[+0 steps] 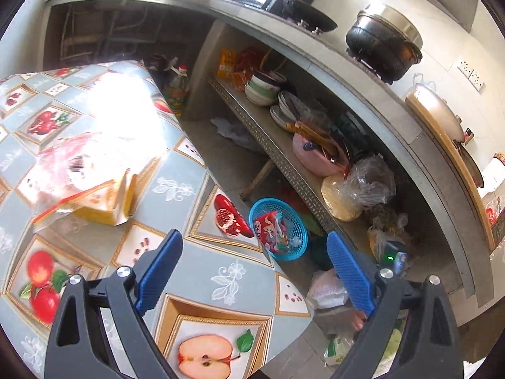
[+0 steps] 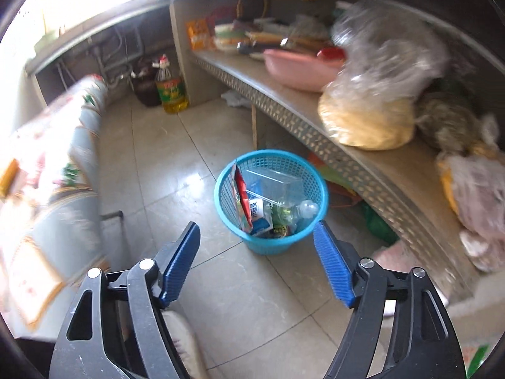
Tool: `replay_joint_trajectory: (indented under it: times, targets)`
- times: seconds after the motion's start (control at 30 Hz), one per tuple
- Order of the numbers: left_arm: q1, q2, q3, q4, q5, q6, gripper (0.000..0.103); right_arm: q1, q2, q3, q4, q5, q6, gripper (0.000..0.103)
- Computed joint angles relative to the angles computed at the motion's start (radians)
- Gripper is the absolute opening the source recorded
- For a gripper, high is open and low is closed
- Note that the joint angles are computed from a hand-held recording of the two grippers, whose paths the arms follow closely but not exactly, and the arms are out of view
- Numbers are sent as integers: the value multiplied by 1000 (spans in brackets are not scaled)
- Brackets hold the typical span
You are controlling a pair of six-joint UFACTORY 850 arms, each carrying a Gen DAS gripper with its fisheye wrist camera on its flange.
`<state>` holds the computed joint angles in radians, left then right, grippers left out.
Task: Collect trash
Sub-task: 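Move both open tools back toward the table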
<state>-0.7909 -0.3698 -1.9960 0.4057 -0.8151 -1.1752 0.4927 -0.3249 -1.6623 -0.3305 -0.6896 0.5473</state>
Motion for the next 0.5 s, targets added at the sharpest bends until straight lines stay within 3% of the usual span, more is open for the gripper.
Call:
replay_joint_trajectory:
  times: [0.17, 0.3, 0.5]
  targets:
    - [-55, 103, 132, 196, -46, -187, 93, 40, 99, 19, -88, -13, 91, 96]
    - [-82, 192, 251, 286, -119, -320, 93, 80, 117, -22, -100, -39, 87, 96]
    - [-113, 320, 425, 361, -224, -495, 93, 119, 42, -152, 143, -19, -177, 96]
